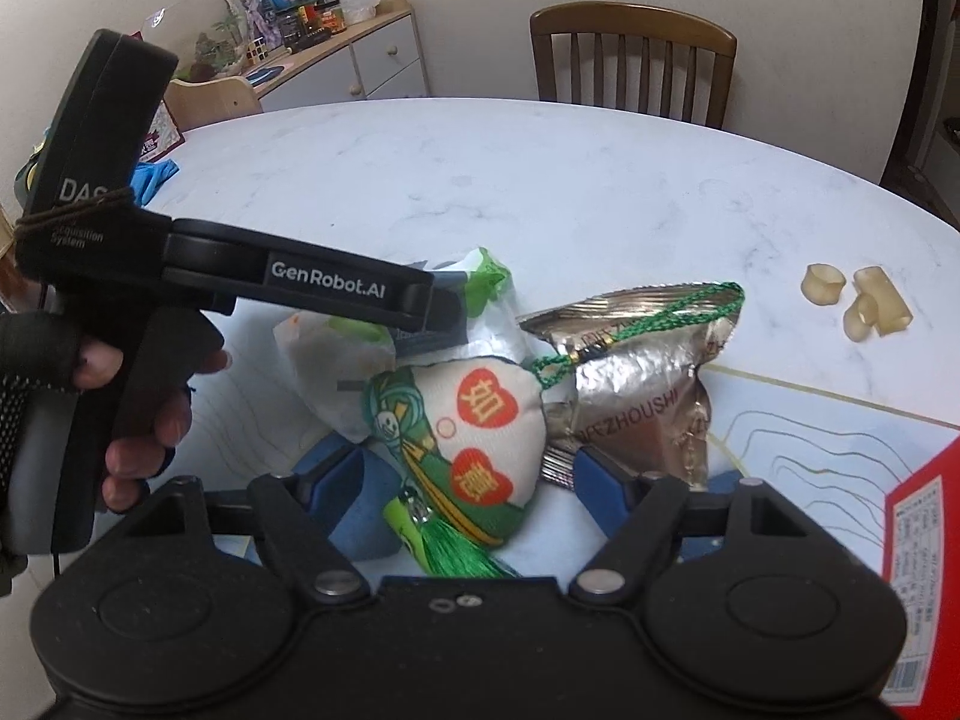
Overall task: Organize objects
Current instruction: 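Grasp the white snack bag with the left tool while the right tool grasps the green tassel pouch, then carry the white snack bag with the left tool while the right tool carries the tassel pouch over the box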
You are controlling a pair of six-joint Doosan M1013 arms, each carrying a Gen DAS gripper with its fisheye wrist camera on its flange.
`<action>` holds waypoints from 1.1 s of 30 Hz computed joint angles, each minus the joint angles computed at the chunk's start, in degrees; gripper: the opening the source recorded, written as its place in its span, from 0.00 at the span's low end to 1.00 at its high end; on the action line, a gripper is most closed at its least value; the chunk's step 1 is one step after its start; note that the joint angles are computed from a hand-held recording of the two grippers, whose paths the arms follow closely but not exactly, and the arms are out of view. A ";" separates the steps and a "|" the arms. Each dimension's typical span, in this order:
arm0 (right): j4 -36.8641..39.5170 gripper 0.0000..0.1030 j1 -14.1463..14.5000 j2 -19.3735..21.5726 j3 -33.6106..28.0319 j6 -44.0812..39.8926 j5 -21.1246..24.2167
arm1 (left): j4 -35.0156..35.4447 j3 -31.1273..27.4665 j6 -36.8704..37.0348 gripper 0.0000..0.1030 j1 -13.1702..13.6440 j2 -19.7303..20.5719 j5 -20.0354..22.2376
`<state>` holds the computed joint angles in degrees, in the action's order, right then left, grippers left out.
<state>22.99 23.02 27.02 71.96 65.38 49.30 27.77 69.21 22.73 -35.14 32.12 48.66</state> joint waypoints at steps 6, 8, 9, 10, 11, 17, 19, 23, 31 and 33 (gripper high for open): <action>-1.25 0.70 0.56 0.32 -0.19 0.05 0.19 | -0.01 0.43 1.29 0.68 -0.21 -0.16 -1.19; -1.35 0.63 0.62 0.34 -0.19 0.07 0.07 | -0.44 0.58 1.43 0.58 -0.14 -0.33 -1.66; -1.57 0.59 0.66 0.34 -0.18 0.14 0.04 | -0.27 0.69 1.04 0.57 -0.14 -0.43 -1.81; -1.83 0.54 0.69 0.35 -0.19 0.25 0.04 | 0.31 0.81 0.49 0.54 -0.32 -0.58 -1.67; -2.06 0.52 0.69 0.34 -0.21 0.44 0.02 | 0.64 0.85 0.33 0.52 -0.38 -0.64 -1.57; -1.02 0.43 0.17 -0.51 0.35 0.24 -0.80 | 1.84 1.51 -1.27 0.41 -0.58 -1.33 -1.18; -0.84 0.42 0.04 -0.84 0.60 0.29 -1.52 | 2.14 1.90 -1.99 0.38 -0.64 -1.74 -1.02; 0.81 0.41 -0.57 -1.80 0.97 0.23 -2.08 | 3.14 2.82 -3.52 0.38 -0.92 -2.82 -0.69; 4.73 0.41 -2.56 -4.44 1.30 -2.74 -2.40 | 3.09 3.31 -5.46 0.37 -1.83 -4.56 2.33; 5.72 0.41 -3.17 -5.15 1.36 -3.86 -2.58 | 3.39 3.30 -5.23 0.37 -2.28 -4.99 2.68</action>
